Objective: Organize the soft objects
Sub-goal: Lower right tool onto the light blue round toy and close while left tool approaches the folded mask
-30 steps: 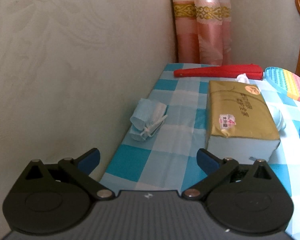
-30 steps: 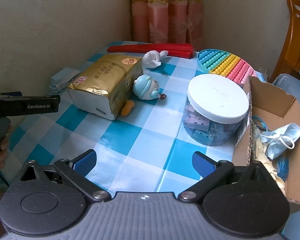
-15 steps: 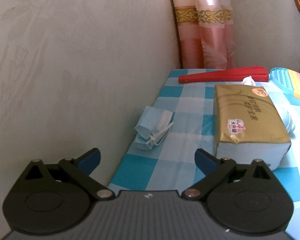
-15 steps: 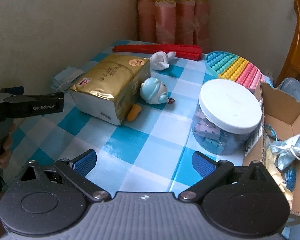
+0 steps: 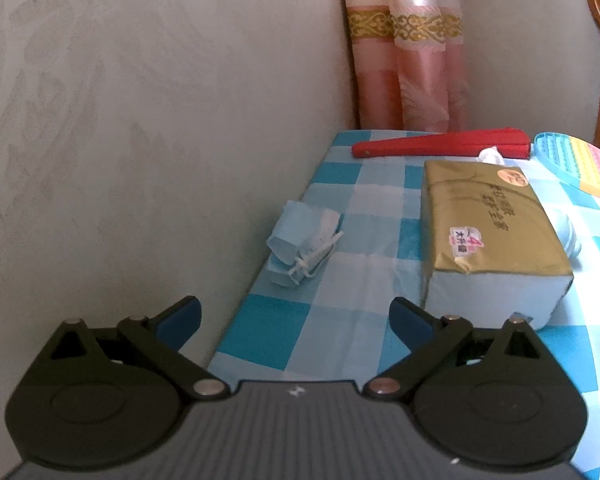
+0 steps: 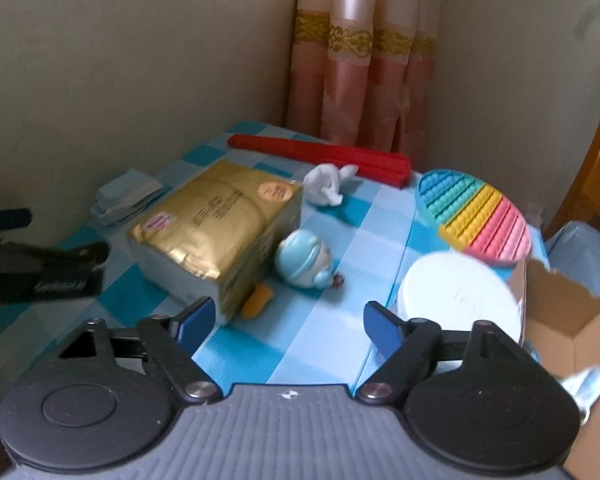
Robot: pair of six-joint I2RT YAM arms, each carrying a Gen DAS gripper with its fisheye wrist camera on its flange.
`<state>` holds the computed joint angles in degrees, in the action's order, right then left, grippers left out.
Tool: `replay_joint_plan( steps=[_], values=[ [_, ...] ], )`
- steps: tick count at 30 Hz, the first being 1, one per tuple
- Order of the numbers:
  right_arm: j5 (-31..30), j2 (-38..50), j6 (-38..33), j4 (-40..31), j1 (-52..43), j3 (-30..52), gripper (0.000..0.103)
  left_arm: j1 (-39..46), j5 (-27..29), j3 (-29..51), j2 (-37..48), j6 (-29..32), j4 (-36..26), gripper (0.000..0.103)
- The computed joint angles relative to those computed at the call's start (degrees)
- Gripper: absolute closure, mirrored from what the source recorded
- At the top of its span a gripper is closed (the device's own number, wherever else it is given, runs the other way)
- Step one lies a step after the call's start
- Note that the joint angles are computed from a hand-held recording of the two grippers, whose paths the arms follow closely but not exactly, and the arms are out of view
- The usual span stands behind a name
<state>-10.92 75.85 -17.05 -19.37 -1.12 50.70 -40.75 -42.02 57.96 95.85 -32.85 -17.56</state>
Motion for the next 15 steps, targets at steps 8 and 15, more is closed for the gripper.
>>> replay_joint_plan(
  steps=[8, 15],
  values=[
    [3.0, 7.4, -2.0, 5.9, 1.5, 3.0, 0.031, 0.1, 2.1, 0.2, 0.2, 0.5, 0.1, 0.004],
    [4.3, 14.0, -3.2, 7.8, 2.3, 6.1, 0.034, 1.1, 4.5, 0.8, 0.5, 1.1, 0.1, 0.003]
  ],
)
